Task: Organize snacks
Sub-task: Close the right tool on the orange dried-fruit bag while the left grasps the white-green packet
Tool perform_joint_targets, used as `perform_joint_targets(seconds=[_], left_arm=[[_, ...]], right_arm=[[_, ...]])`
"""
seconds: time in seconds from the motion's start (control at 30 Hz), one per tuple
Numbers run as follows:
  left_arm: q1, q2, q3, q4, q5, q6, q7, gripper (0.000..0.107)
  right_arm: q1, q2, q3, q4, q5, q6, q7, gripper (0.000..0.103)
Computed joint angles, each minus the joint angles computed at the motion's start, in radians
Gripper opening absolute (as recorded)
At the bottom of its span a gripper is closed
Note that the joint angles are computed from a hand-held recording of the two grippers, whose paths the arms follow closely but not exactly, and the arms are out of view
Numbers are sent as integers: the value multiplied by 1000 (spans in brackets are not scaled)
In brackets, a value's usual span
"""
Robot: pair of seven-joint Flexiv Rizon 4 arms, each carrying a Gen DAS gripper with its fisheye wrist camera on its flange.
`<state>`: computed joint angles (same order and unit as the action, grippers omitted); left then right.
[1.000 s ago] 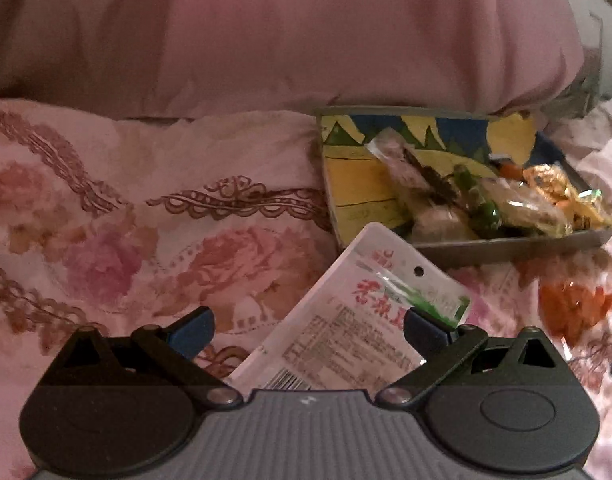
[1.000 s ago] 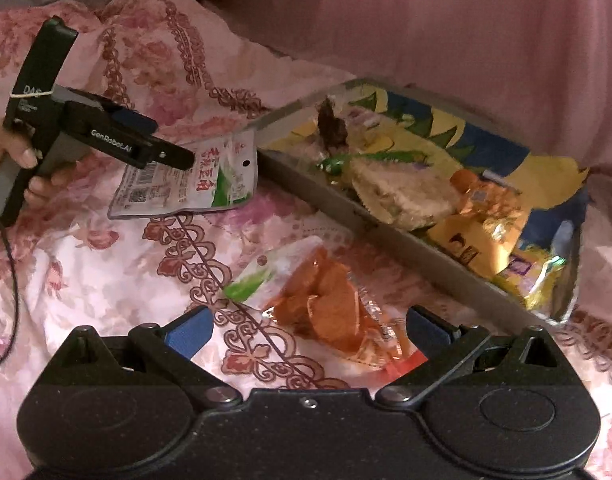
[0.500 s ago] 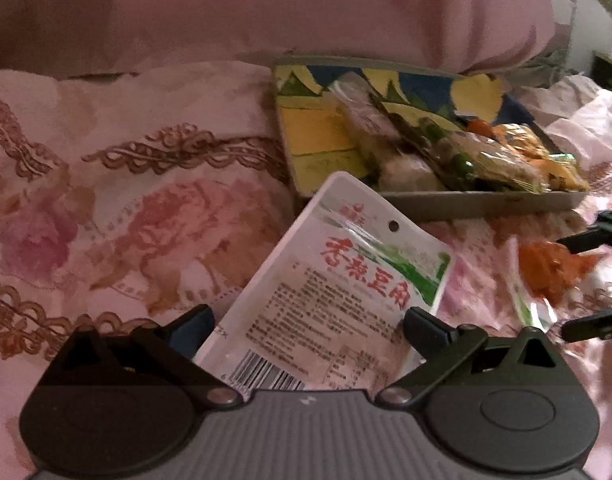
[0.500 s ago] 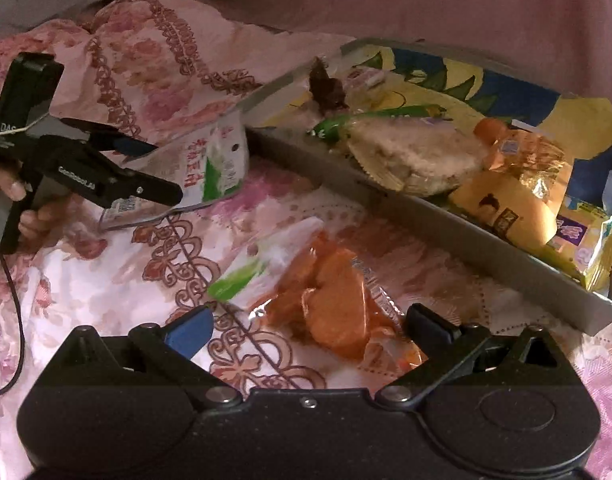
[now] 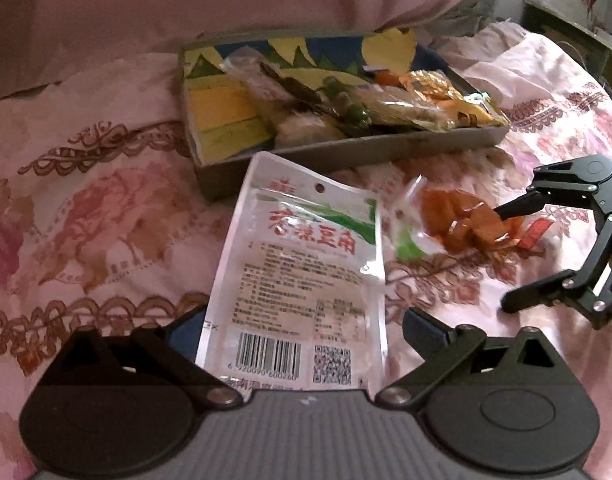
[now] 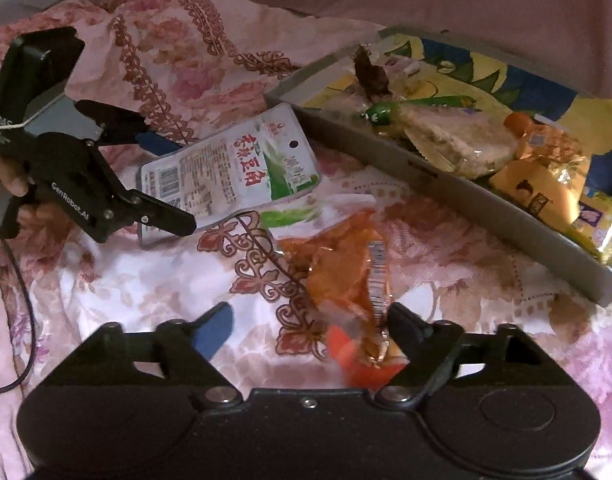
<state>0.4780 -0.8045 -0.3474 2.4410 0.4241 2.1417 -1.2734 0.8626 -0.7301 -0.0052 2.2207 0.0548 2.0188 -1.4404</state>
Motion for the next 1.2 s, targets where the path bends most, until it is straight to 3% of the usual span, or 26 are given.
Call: perform_joint_targets(seconds=[0.1, 0.17, 0.23, 0.4, 0.5, 0.6, 0.73, 0.83, 1.1, 1.2], left_arm=[[-63, 39, 37, 13, -29, -19, 10, 99], [-180, 53, 125, 11, -77, 20, 42, 99], [-240, 45, 163, 2, -107, 47, 55, 100], [-294, 15, 177, -31, -161, 77, 32, 102], [-344, -3, 205, -45, -193, 103, 30, 103], [-351, -7, 208, -53, -199, 104, 30, 103], [-327, -16, 191, -59, -182, 101, 18, 100], [-312, -8, 182, -58, -173, 80, 16, 99], [-322, 33, 177, -28, -205, 49, -21, 98], [-296, 41, 156, -13, -187, 69, -55, 89]], right_arm=[[72, -5, -60, 0, 53, 12, -10, 80], [122, -24, -108, -16, 95, 17, -16, 81], [145, -47, -136, -35, 121, 31, -27, 81], [70, -72, -87, -72, 88, 29, -33, 81], [167, -95, -173, -70, 131, 37, -81, 81], [165, -100, -164, -80, 149, 46, -86, 78], [130, -101, -123, -94, 140, 53, -82, 60], [173, -104, -155, -96, 166, 49, -93, 51], [262, -110, -225, -92, 232, 34, -96, 48], [281, -107, -242, -85, 243, 28, -94, 48]])
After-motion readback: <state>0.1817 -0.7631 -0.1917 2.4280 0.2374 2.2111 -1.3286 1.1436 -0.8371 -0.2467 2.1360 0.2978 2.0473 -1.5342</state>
